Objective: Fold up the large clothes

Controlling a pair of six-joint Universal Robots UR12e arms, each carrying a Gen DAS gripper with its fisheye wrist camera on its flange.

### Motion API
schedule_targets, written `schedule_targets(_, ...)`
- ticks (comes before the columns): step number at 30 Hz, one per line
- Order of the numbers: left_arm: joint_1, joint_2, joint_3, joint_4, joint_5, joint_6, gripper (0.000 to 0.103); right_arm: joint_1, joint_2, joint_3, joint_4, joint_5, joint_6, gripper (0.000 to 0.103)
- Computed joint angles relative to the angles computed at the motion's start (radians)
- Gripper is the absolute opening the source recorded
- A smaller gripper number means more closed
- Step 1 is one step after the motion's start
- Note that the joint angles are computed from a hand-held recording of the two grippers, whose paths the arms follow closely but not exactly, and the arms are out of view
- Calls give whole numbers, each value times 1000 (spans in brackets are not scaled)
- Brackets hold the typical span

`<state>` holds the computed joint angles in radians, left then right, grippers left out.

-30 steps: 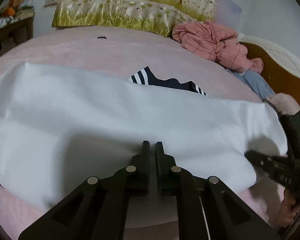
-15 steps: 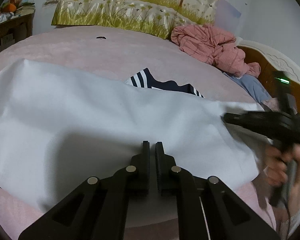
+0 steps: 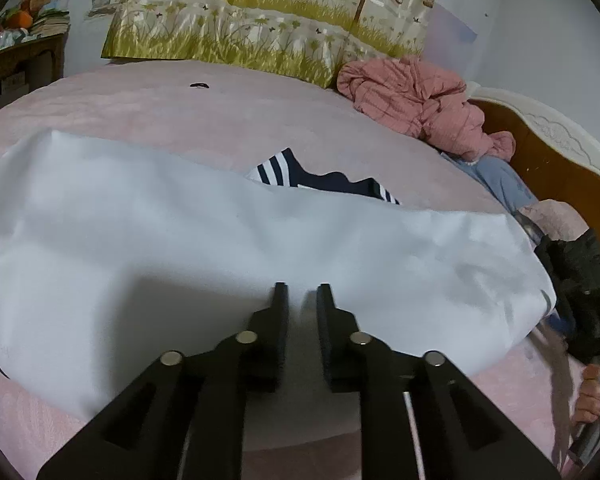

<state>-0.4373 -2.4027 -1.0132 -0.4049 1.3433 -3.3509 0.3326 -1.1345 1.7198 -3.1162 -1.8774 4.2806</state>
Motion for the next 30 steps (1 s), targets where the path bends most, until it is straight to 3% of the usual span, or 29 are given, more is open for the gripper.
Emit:
schedule_targets(2, -1, -1, 2, 0, 2, 5, 20, -15, 20, 1, -21, 30, 64, 77)
schedule_targets(5, -2, 0, 2, 1, 3, 8, 21, 1, 70, -36, -100, -90, 22, 73)
schedule_targets(6, -2, -1, 3, 3, 4, 6, 21, -5, 73, -34, -101, -91, 41, 44)
schedule_targets(7, -2, -1, 2, 8, 4, 3, 22, -20, 76, -30, -81, -51, 97, 25)
schedule_targets(8, -2, 1, -3, 19, 2, 0, 22, -28, 80, -26, -93, -16, 112, 20)
schedule_targets(10, -1, 5, -13, 50, 1, -8, 22, -10, 76, -54, -21, -68, 51, 15)
schedule_targets(11, 0, 8, -22, 75, 1, -15, 21, 7, 77, -92, 78, -131, 5, 14)
schedule_targets(14, 2, 20, -52, 185, 14, -32, 22, 54, 103, -216, 252, -293, -145, 13)
schedule_targets(16, 1, 28, -69, 248, 44, -26, 25, 74, 118, -286, 303, -323, -254, 13)
schedule_targets(19, 9, 37, -90, 326, 44, -42, 29, 91, 150, -384, 307, -223, -395, 13)
schedule_targets(22, 11, 38, -89, 336, 79, -55, 29, 123, 218, -502, 356, -142, -593, 13)
schedule_targets(23, 12, 38, -89, 343, 88, -63, 29, 128, 243, -537, 383, -81, -637, 13)
schedule_targets(26, 13, 39, -92, 354, 125, -64, 29, 116, 289, -592, 473, 115, -632, 13)
schedule_targets(28, 13, 39, -92, 348, 146, -60, 29, 120, 300, -600, 500, 124, -615, 13)
schedule_targets(30, 18, 38, -91, 339, 119, -74, 29, 127, 294, -598, 492, 93, -626, 15)
